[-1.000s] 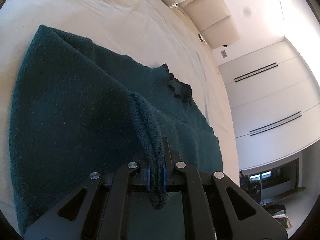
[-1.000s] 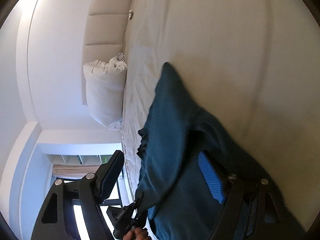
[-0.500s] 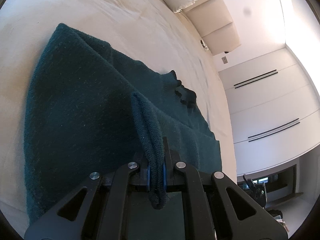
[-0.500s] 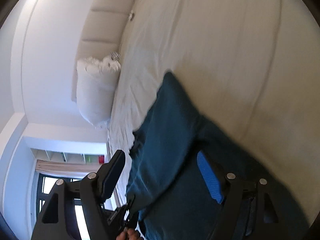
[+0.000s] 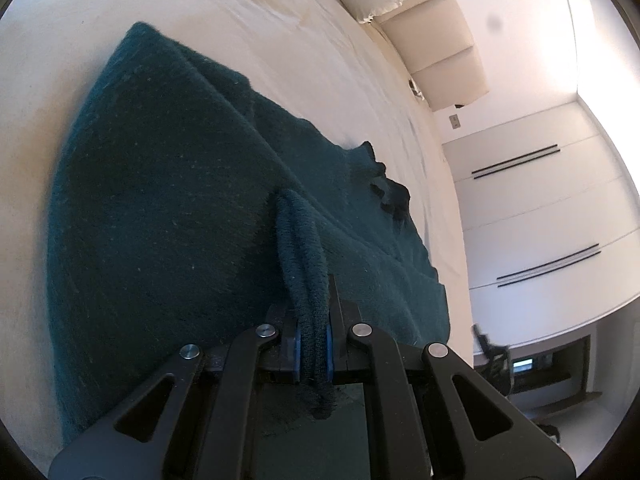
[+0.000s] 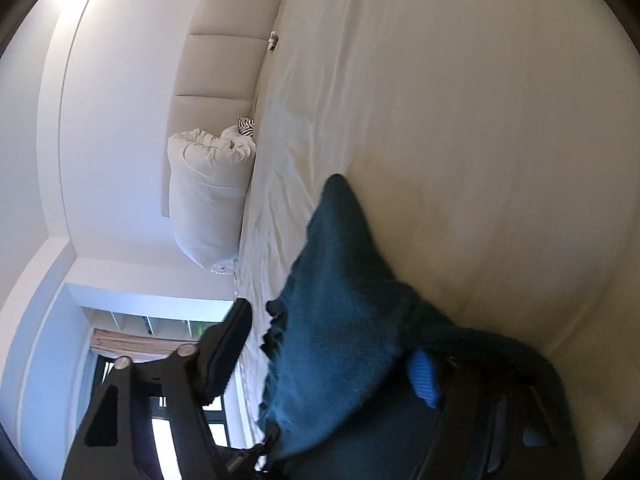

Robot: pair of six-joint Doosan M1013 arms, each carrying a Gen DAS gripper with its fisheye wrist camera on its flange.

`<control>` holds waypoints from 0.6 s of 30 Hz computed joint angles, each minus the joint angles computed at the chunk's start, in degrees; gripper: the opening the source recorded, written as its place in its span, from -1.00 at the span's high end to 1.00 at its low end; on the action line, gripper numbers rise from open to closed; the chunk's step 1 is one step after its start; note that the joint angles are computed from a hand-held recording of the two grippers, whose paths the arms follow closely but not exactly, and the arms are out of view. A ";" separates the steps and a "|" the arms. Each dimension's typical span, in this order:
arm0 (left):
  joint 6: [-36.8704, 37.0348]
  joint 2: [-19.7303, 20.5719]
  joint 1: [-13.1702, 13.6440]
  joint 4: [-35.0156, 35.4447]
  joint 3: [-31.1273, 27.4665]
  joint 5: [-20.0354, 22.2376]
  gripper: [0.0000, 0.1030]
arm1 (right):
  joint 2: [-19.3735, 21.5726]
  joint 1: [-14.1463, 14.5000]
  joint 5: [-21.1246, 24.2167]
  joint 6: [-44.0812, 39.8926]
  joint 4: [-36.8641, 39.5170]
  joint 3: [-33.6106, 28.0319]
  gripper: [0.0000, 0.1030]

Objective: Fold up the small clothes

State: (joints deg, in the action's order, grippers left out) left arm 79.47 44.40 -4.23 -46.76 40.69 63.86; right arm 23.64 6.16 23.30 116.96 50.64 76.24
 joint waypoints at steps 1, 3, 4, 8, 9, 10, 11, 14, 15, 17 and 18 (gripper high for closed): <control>0.42 -0.10 0.00 0.08 0.18 -0.08 0.87 | -0.05 0.19 -0.61 -1.62 0.54 0.28 -0.20; 0.79 -0.23 -0.06 0.72 0.25 0.03 0.87 | -0.07 0.24 0.61 -3.14 0.49 0.05 -0.18; 0.97 -0.32 -0.03 0.87 0.32 0.18 0.87 | -0.02 0.17 1.87 -3.19 0.05 -0.33 -0.19; 1.15 -0.59 -0.39 3.30 -0.39 1.34 0.86 | 0.05 -0.21 11.06 1.71 -5.23 -3.38 -0.26; 1.11 -0.47 -0.47 3.86 -0.71 1.74 0.86 | -0.25 -0.19 12.33 3.00 -6.50 -3.77 -0.30; 1.00 -0.41 -0.50 4.04 -0.82 1.97 0.86 | -0.45 -0.11 13.53 3.41 -7.38 -4.47 -0.30; 0.70 -0.27 -0.44 3.93 -1.05 2.28 0.85 | -0.73 0.02 13.98 2.10 -7.57 -5.16 -0.30; -0.71 0.28 -0.42 3.94 -2.15 3.36 0.85 | -0.46 0.56 14.16 -0.23 -11.69 -8.39 -0.32; -0.89 0.36 -0.41 3.93 -2.34 3.49 0.84 | 0.04 0.45 13.99 -2.70 -10.37 -9.14 -0.36; -1.36 0.66 -0.48 4.47 -3.05 4.04 0.84 | 1.92 0.14 15.93 -3.60 -8.97 -11.57 -0.36; -1.43 0.74 -0.55 4.87 -3.36 4.23 0.84 | 2.94 -0.16 17.21 -5.90 -6.24 -12.52 -0.36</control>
State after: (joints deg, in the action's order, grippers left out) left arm 78.04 45.15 -4.78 -41.89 37.33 68.09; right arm 26.59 5.99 40.51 111.06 44.40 63.72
